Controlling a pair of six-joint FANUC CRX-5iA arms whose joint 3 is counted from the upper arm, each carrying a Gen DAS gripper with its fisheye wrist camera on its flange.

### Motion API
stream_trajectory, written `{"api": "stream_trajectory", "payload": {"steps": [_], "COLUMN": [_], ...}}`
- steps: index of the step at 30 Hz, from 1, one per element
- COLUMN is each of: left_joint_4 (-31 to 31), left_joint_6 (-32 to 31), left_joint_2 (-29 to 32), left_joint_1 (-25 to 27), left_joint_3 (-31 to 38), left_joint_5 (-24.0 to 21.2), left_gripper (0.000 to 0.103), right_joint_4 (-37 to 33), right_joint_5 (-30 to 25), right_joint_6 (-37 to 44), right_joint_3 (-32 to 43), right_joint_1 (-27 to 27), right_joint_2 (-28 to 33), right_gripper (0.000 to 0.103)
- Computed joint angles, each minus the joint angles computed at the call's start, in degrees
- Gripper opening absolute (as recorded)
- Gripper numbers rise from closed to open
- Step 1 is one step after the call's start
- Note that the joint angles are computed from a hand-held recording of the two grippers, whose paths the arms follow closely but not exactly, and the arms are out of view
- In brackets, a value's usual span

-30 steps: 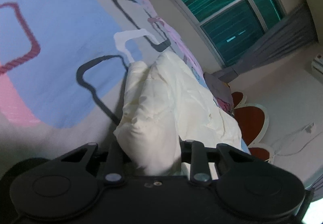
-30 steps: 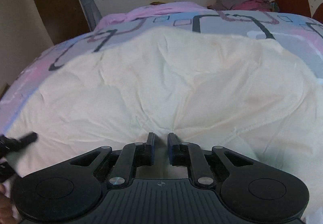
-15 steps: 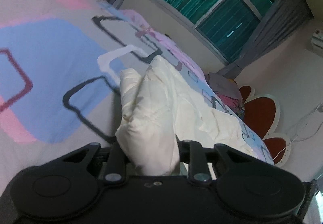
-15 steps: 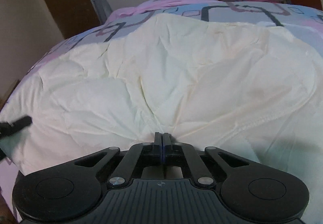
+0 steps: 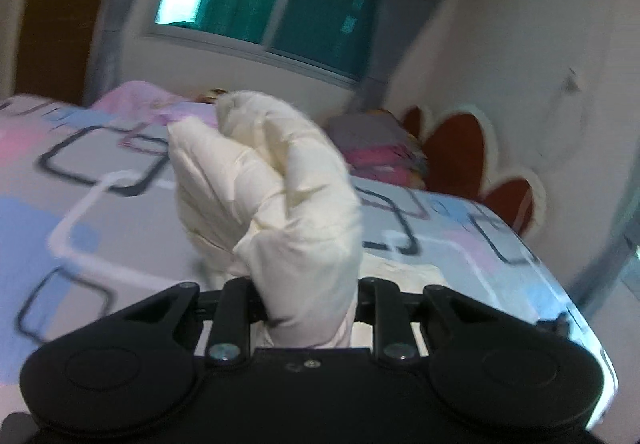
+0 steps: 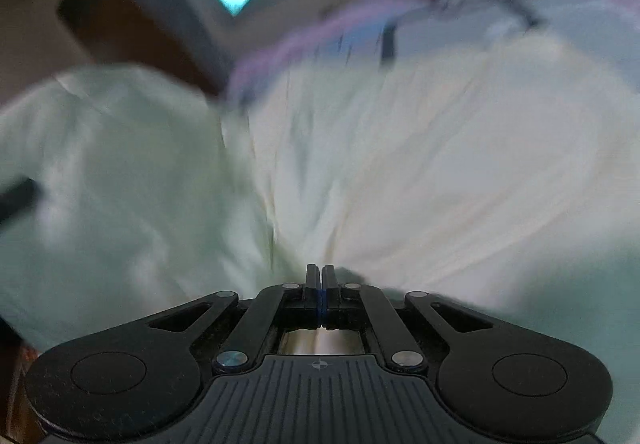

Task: Fold large clothes

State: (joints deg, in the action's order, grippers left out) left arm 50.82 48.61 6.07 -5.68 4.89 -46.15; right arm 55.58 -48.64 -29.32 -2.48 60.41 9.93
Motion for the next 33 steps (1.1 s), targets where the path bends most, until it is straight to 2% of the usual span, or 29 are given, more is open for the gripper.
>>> {"api": "stream_trajectory", "payload": {"steps": [3,7,10,11,12,14,16,18,20,26,27,28,29,30,31,33], "left_joint_4": [-1.13,-3.50,-3.94,-3.24,-3.00,-4.69,-4.46,-4.93,-3.99,6.66,8.67,10.68,11.77,12.11,12.33,10.08], "left_joint_6": [-0.14,0.05,-0.81,-1.64,-2.03,-0.57,-2.99,-2.65,-1.96,-3.61,-4.41,-5.39,-6.20,-6.56,-6.99,-3.91], "left_joint_2": [0.94,2.90,6.17,7.63,9.26,11.23,11.19,11.57,12.14,10.27,9.34,8.29,7.46,6.99,6.63,7.44], "left_joint_1": [-3.73,-8.55,-11.32,-12.26,-12.99,-14.62,-16.01,-16.38,-15.76,-10.63,-9.63,-8.55,-7.60,-6.62,-5.81,-3.90], "left_joint_3": [1.63,3.47,5.35,5.73,6.46,6.48,4.72,5.54,6.70,5.21,3.99,2.67,1.74,1.46,0.96,2.13], "left_joint_5": [-0.63,-2.29,-5.34,-6.97,-8.89,-9.57,-7.38,-8.42,-10.88,-18.00,-17.91,-16.98,-15.50,-13.80,-11.38,-7.13], "left_gripper": [0.028,0.034,0.052,0.068,0.077,0.076,0.079,0.084,0.084,0.085,0.085,0.084,0.082,0.078,0.076,0.071], "right_joint_4": [1.11,0.87,0.67,0.43,0.08,-1.51,-2.21,-2.67,-2.25,-0.12,0.49,1.19,2.17,4.14,5.59,7.29], "right_joint_5": [-9.50,-16.34,-21.31,-22.69,-24.31,-27.21,-29.48,-30.93,-31.97,-31.00,-30.42,-30.06,-29.93,-29.20,-27.23,-21.26], "right_joint_6": [-3.98,-11.74,-15.35,-15.91,-16.68,-17.70,-19.14,-20.05,-20.63,-18.00,-17.68,-17.28,-17.04,-16.22,-14.77,-11.77], "right_joint_3": [-4.00,-11.69,-15.59,-16.36,-17.17,-18.34,-18.96,-19.56,-19.55,-18.34,-18.46,-18.01,-17.60,-17.39,-17.37,-16.93], "right_joint_1": [2.13,4.20,6.33,6.67,7.27,8.28,9.76,10.77,11.13,9.26,8.95,8.59,8.19,7.39,6.28,3.56], "right_joint_2": [-4.46,-11.96,-16.12,-17.19,-18.13,-19.97,-21.27,-22.77,-23.17,-22.63,-22.65,-22.19,-21.51,-20.75,-20.54,-20.27], "right_gripper": [0.000,0.000,0.000,0.000,0.000,0.000,0.000,0.000,0.000,0.002,0.005,0.031,0.066,0.071,0.071,0.071]}}
